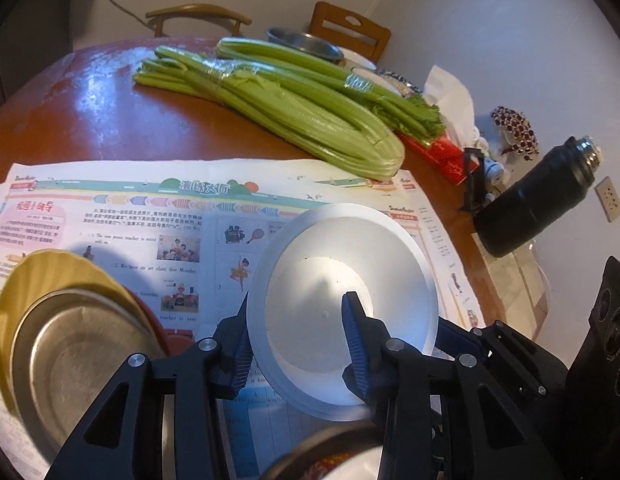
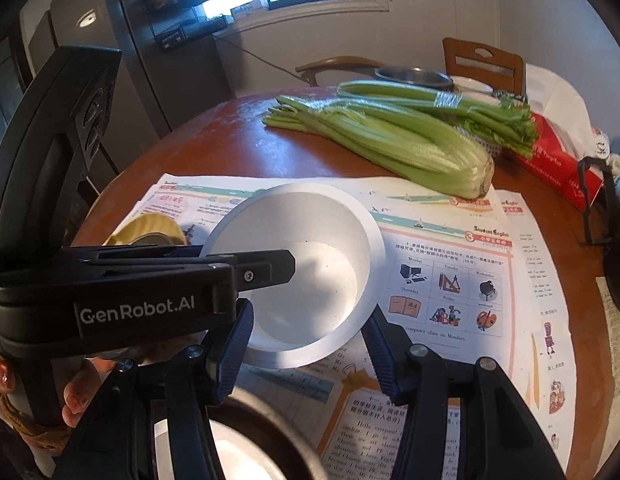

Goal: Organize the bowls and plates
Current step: 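Carry the second noodle cup over the steel bowl with the right tool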

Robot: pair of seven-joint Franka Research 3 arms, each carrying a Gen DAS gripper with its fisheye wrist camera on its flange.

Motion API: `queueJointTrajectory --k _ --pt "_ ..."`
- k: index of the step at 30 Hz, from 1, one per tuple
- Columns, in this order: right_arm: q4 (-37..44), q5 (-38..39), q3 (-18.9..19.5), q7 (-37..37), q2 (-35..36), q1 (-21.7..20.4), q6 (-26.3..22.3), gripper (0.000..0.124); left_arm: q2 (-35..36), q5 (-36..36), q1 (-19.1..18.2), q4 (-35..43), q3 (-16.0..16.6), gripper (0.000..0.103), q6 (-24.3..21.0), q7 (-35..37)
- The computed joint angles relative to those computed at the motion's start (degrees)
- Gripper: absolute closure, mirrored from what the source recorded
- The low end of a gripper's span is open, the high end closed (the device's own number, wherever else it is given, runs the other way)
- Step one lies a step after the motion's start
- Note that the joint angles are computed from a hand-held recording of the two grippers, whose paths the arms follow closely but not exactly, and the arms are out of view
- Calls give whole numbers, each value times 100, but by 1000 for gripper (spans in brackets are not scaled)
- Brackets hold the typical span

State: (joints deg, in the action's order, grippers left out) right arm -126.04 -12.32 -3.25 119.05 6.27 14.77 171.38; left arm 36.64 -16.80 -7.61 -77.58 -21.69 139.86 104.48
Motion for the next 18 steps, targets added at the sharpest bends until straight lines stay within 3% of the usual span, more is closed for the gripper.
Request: queueJointTrajectory --k 9,18 --pt "-292 -1198 58 1077 -452 -1 117 68 -780 -506 300 -1006 -181 62 481 452" --pt "-659 -2337 642 2156 -1003 -516 127 68 -1613 -1246 437 -1957 -211 62 794 1111"
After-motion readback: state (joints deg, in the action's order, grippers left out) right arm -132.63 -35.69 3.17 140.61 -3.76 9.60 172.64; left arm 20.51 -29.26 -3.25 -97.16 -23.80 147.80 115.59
